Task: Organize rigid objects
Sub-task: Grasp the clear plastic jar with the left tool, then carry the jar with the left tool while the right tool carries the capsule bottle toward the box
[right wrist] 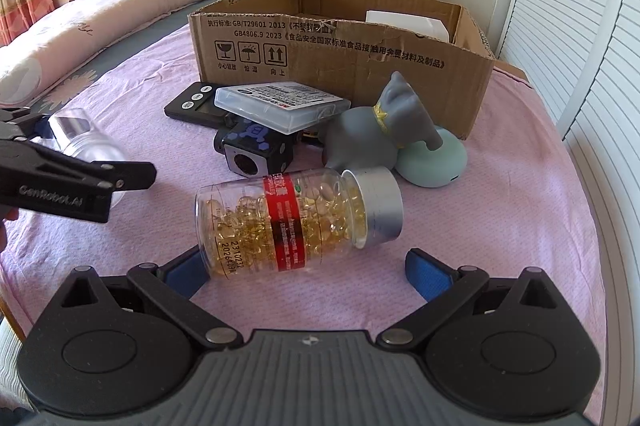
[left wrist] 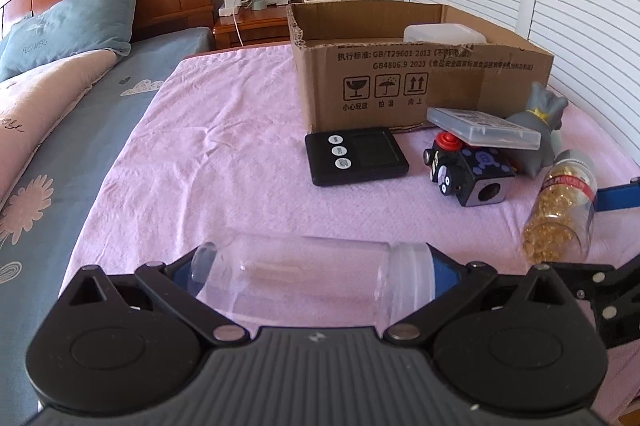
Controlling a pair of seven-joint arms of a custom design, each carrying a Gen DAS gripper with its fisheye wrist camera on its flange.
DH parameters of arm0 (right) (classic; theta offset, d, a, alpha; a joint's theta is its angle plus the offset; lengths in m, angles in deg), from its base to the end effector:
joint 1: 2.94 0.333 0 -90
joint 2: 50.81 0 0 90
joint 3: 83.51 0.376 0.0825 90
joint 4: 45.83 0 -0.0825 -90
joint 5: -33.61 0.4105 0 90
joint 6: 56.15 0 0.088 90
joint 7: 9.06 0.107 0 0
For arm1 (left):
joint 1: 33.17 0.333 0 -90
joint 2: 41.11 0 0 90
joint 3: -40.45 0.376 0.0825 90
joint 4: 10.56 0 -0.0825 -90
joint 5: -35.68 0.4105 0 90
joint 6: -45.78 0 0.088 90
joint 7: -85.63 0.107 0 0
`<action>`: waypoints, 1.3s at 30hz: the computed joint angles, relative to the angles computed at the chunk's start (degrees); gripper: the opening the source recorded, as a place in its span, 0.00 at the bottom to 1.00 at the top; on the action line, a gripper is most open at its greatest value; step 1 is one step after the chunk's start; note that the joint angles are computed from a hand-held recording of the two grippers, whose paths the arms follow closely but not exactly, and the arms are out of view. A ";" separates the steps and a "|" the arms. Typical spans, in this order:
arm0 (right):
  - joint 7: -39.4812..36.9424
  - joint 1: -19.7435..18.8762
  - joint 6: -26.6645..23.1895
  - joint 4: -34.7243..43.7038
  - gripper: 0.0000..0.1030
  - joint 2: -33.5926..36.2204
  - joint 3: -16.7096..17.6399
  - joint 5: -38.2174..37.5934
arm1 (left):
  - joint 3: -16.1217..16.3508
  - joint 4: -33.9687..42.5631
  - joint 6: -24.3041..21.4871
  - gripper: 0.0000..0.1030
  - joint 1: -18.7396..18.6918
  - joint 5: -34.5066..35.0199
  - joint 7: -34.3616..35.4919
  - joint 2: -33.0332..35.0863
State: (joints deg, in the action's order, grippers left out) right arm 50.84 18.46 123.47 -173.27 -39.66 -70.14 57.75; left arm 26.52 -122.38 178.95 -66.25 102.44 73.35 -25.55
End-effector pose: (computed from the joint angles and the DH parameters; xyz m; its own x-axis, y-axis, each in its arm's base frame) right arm 0.5309 0.3179 0.4062 0.6305 -0.7759 0.0220 -0.5728 -0.4843 -0.6614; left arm 0.4701 -0.4651 0.4043 0.1950 -0.9804 -0.0269 -0.6741 -0.1140 -0.7298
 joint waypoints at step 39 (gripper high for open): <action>-11.23 -2.41 0.39 3.25 0.99 1.22 3.86 4.63 | -1.98 -4.86 1.95 0.97 1.32 4.66 -4.34 -4.44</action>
